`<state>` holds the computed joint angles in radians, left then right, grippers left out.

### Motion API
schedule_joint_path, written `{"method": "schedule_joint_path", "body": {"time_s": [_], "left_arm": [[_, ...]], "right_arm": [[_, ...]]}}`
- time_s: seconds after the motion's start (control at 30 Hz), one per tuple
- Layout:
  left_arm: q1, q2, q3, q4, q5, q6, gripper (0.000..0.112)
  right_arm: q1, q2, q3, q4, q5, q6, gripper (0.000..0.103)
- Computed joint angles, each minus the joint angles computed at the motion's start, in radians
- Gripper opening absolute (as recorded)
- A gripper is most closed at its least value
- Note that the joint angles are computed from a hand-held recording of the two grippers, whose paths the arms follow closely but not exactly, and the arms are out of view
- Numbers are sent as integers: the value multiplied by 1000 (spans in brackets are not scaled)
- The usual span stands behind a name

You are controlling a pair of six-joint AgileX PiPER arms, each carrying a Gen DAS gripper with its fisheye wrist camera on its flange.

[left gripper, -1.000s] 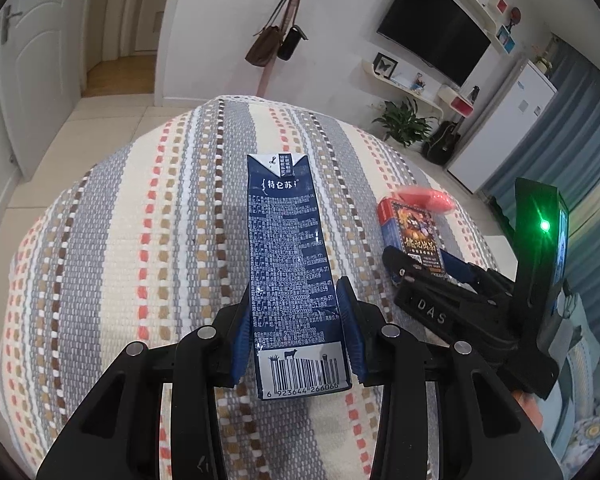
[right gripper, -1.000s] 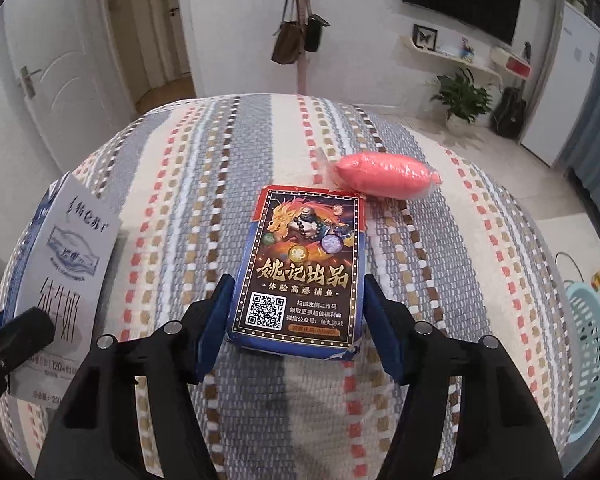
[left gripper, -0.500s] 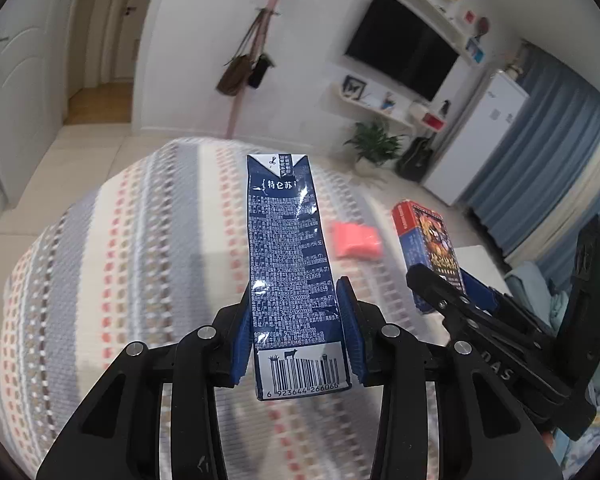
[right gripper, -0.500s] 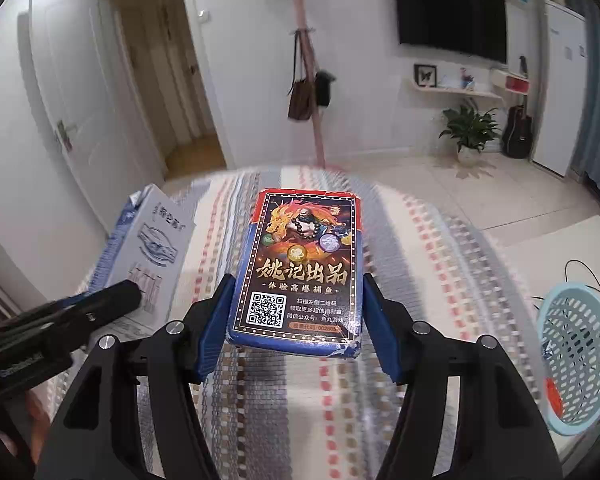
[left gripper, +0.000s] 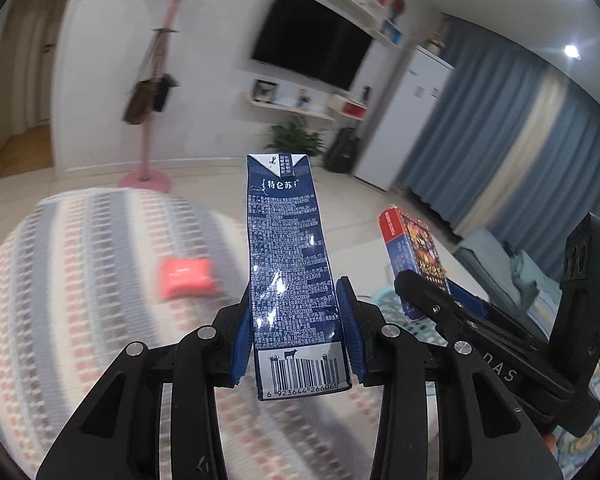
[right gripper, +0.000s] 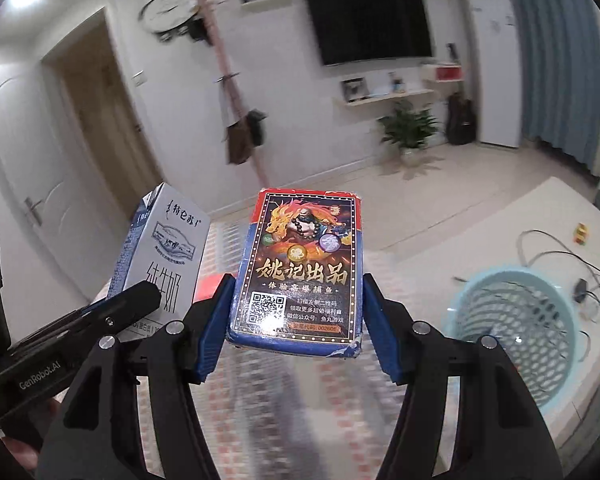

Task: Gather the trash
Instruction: 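Drop the blue carton from the left tool while the right tool drops the snack box into the basket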

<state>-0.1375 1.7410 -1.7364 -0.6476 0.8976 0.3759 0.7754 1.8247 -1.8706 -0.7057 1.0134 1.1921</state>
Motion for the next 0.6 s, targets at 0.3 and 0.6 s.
{"method": "schedule_joint_path", "body": {"time_s": [0.3, 0.6], "left_arm": [[-219, 203, -236, 77, 56, -117, 37], [-344, 556, -687, 74, 305, -244, 37]], "right_arm": [[-169, -236, 379, -19, -43, 146, 59], [-435, -391, 692, 173, -205, 127, 59]]}}
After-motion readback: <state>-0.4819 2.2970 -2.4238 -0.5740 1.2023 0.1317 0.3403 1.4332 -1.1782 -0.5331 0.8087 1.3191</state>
